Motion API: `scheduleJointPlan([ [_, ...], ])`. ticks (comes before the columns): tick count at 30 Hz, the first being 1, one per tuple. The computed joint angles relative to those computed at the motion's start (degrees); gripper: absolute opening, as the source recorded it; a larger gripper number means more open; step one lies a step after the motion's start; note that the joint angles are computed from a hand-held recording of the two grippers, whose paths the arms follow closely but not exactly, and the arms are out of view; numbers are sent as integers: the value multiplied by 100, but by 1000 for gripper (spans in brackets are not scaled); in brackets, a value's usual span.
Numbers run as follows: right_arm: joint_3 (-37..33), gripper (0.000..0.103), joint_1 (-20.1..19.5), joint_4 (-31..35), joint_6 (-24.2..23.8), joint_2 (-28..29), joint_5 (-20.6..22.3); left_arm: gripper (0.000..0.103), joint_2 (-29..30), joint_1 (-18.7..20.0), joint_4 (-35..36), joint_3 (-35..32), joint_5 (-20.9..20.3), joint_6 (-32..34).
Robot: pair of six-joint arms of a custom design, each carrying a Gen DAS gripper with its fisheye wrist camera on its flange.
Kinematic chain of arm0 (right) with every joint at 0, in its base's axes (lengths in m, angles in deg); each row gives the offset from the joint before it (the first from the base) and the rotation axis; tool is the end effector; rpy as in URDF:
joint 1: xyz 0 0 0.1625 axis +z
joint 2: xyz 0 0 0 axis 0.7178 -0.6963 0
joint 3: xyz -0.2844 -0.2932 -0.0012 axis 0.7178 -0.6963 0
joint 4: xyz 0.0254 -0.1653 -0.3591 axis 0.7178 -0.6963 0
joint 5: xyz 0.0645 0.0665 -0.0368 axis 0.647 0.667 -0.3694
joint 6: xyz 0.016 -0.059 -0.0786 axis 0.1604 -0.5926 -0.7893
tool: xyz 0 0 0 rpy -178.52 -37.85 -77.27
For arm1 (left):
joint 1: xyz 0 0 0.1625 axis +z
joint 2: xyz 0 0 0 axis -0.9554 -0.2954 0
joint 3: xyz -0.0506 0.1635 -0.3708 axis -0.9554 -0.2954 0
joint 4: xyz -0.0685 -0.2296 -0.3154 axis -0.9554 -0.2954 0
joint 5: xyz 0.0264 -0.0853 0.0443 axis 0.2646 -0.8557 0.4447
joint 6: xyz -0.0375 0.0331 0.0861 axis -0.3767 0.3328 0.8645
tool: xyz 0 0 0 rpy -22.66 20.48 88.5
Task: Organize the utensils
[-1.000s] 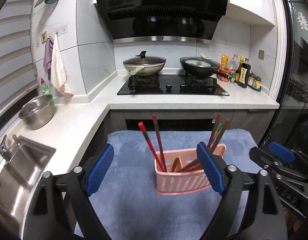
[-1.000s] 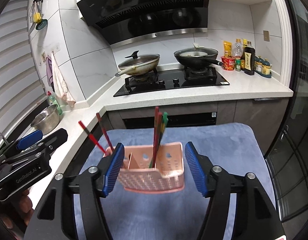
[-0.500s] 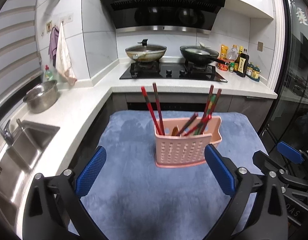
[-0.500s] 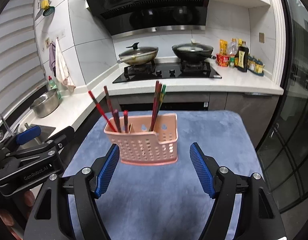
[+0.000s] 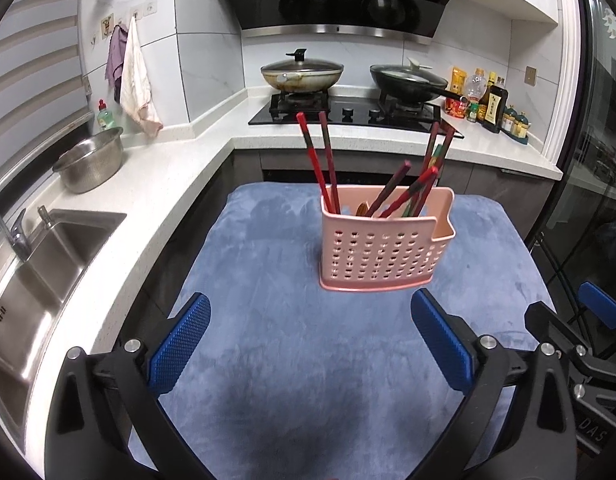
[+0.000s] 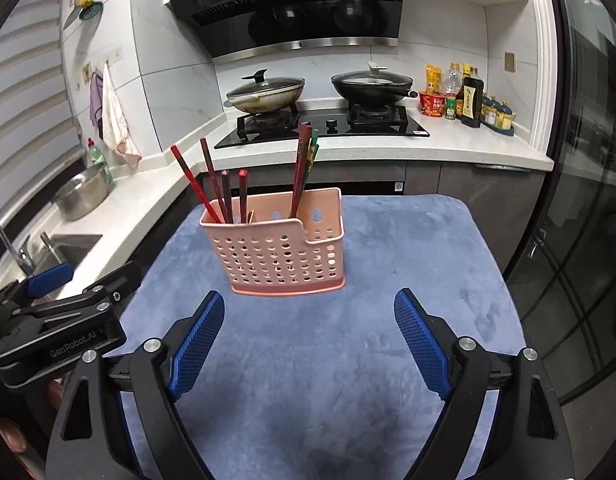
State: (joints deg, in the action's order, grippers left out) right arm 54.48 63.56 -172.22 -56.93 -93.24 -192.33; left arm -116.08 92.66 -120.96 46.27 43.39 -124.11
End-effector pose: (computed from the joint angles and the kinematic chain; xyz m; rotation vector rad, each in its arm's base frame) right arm 0.1930 -0.3549 0.3895 0.2842 -2.1949 1.0844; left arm -0.4594 -0.3978 0.1066 0.5223 2.1976 -0.9574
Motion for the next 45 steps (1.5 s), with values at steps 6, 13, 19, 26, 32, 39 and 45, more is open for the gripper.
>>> scheduleJointPlan([
  [6, 113, 85, 48, -112, -79, 55, -165, 96, -25, -32, 196, 68, -21, -216],
  [13, 177, 96, -18, -61, -62, 19, -117, 96, -16, -31, 357, 83, -78, -376],
  [19, 202, 96, -14, -195, -154, 79, -198, 96, 14, -45, 361, 110, -104, -374],
  [26, 232, 96, -42, -205, -153, 78, -200, 96, 44, -58, 426, 96, -65, -448],
  [32, 296, 96, -71, -283, -158, 79, -225, 96, 58, -46, 458, 83, -67, -469],
  [39, 304, 96, -93, -298, -175, 82, -240, 96, 22, -66, 580, 124, -27, -639],
  [45, 295, 96, -135, -274, -171, 56, -259, 96, -11, -57, 687, 142, 48, -802],
])
